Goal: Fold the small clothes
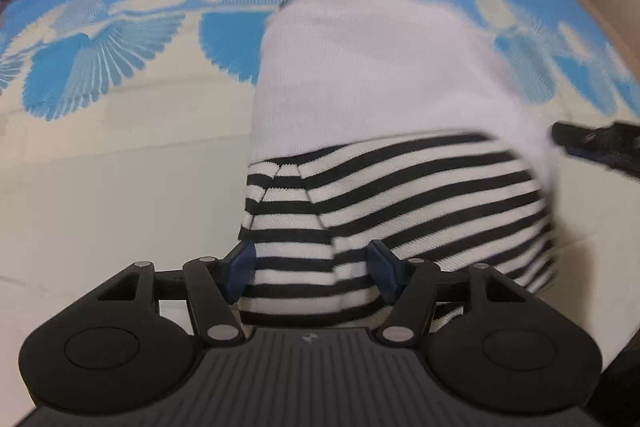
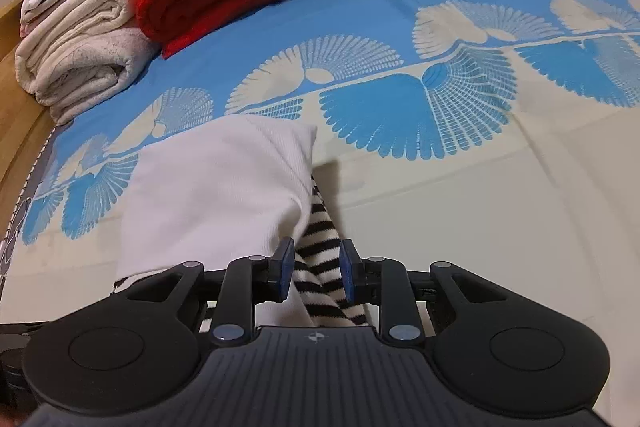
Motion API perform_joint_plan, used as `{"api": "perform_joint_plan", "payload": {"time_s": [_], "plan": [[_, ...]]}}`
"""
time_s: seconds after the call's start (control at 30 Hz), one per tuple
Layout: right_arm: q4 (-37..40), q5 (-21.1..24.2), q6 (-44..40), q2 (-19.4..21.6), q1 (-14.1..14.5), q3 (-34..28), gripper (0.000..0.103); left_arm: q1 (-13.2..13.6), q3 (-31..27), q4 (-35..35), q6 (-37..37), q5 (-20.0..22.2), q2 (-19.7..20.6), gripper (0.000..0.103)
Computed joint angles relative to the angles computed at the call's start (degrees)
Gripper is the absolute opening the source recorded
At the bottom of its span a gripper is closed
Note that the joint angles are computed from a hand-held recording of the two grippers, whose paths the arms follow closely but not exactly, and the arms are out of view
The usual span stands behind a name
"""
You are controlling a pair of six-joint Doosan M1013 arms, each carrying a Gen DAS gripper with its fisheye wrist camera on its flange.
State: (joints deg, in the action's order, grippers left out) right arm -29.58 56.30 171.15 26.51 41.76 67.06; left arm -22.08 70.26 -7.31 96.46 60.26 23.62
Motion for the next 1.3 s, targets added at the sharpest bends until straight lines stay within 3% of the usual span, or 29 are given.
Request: {"api": "perform_joint_plan", "payload": {"time_s": [0.07, 0.13, 0.17, 0.2, 0.27, 0.3, 0.37, 0.57, 0.7, 0.77, 0.87, 0.93, 1.07, 1.13, 1.23, 1.3], "plan": [[-2.38, -1.49, 1.45, -0.14, 0.78, 0.11, 0.026, 0.32, 1.84, -2.81, 2.00, -2.84, -1.29, 0.068], [-3.62, -3.15, 0.28, 0.11, 1.48, -0.21, 0.027, 0.14, 2.21, -1.17, 3.15, -1.33, -0.52, 0.072], [-2.50, -2.62, -2.07, 0.73, 1.59, -1.00, 0.027, -0.12, 1.99, 0.90, 2.28, -0.23, 0.15, 0.081], [-0.31, 0.14, -5.38, 1.84, 1.59, -2.63, 0.027, 0.09, 2.04, 1.47, 1.08, 0.57, 0.33, 0.083], [6.36, 10.54, -13.48, 5.23, 1.03, -7.31, 0.027, 0.97, 1.80, -1.10, -0.28, 1.51, -0.05, 0.083], [8.30, 15.01, -14.47, 6.36, 0.74, -8.65, 0.027, 1.11, 2.31, -1.40, -0.22, 0.13, -0.80, 0.083], [8.52, 18.75, -10.95, 6.59, 0.48, -8.97, 0.027, 0.65, 4.54, 1.05, -0.69, -5.08, -3.26, 0.083], [-5.75, 17.59, -3.93, 3.67, 3.91, -7.92, 0.031, -0.11, 9.88, 2.87, 1.19, -16.00, -9.66, 0.085], [-15.20, 14.12, -0.51, 0.81, 7.63, -5.43, 0.050, -0.30, 14.48, -0.07, 4.62, -22.30, -14.55, 0.086], [-19.19, 14.46, 0.29, 0.08, 9.79, -4.86, 0.058, -0.66, 16.93, 0.73, 4.41, -24.66, -17.18, 0.086], [-22.65, 15.48, 2.10, -1.03, 12.88, -3.44, 0.071, -0.82, 20.91, 1.40, 2.41, -28.18, -20.72, 0.102], [-23.75, 15.81, 2.26, -1.61, 14.29, -2.49, 0.078, -0.70, 23.00, 0.60, -0.71, -28.69, -22.54, 0.103], [-24.75, 17.86, 4.02, -2.03, 16.41, -1.00, 0.081, -1.78, 25.81, 2.28, -7.98, -27.16, -24.33, 0.103], [-24.09, 18.78, 5.72, -1.96, 16.91, -0.81, 0.083, -2.74, 27.37, 3.30, -7.76, -27.49, -24.48, 0.103], [-22.47, 20.77, 4.76, -1.35, 17.04, -1.31, 0.083, -3.84, 26.85, 5.68, -7.71, -24.32, -23.11, 0.103], [-22.44, 21.24, 4.33, -1.13, 16.99, -1.40, 0.084, -3.41, 27.11, 4.41, -6.90, -25.56, -22.71, 0.103]]}}
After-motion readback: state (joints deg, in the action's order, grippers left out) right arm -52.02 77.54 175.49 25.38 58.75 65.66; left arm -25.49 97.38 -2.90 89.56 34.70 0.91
